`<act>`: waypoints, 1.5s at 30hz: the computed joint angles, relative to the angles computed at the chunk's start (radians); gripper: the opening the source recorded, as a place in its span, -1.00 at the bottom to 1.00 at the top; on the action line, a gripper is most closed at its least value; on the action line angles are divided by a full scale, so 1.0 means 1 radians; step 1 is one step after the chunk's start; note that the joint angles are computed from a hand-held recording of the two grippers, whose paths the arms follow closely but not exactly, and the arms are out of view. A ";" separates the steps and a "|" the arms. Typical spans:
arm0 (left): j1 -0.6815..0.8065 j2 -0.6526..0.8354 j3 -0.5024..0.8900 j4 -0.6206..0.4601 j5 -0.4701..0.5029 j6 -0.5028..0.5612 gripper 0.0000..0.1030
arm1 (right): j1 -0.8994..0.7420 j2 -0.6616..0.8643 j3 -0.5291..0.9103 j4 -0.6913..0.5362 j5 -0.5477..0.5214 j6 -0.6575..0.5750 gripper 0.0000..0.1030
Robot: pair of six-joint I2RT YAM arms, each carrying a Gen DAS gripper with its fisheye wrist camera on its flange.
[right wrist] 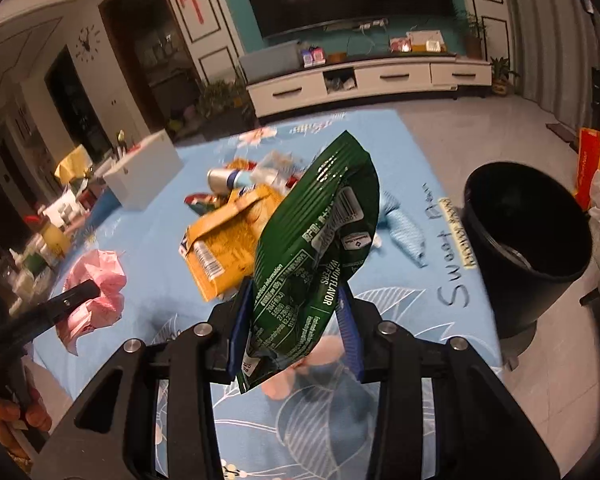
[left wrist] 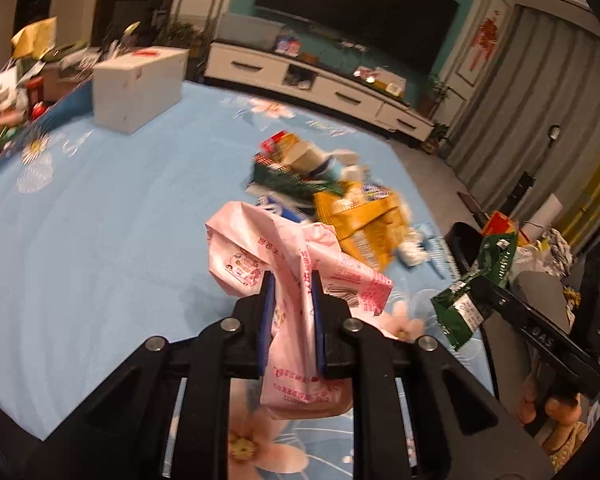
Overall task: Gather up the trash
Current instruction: 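Carry both bags over the black bin and open both tools to drop them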
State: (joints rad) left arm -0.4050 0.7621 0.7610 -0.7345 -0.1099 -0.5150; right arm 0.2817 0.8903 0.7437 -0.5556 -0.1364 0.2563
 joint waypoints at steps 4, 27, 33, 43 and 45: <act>-0.106 0.048 0.044 0.025 -0.047 -0.011 -0.65 | -0.112 -0.051 -0.007 -0.013 -0.041 -0.038 -0.21; -0.418 0.723 0.455 0.293 -0.067 0.131 -0.62 | -0.856 0.056 -0.082 0.116 -0.410 -0.230 -0.21; -0.434 0.983 0.688 0.317 0.001 0.204 -0.60 | -0.947 0.187 -0.063 0.202 -0.435 -0.248 -0.21; -0.451 1.416 1.182 0.186 0.073 0.257 -0.53 | -0.951 0.428 0.019 0.378 -0.385 -0.223 -0.18; -0.456 1.486 1.274 0.146 0.061 0.268 -0.51 | -0.934 0.472 0.033 0.402 -0.356 -0.226 -0.09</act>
State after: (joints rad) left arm -0.8607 2.2484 2.0350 -0.5884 -0.0493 -0.2469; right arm -0.6524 1.3623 0.7771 -0.1537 -0.4921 0.0306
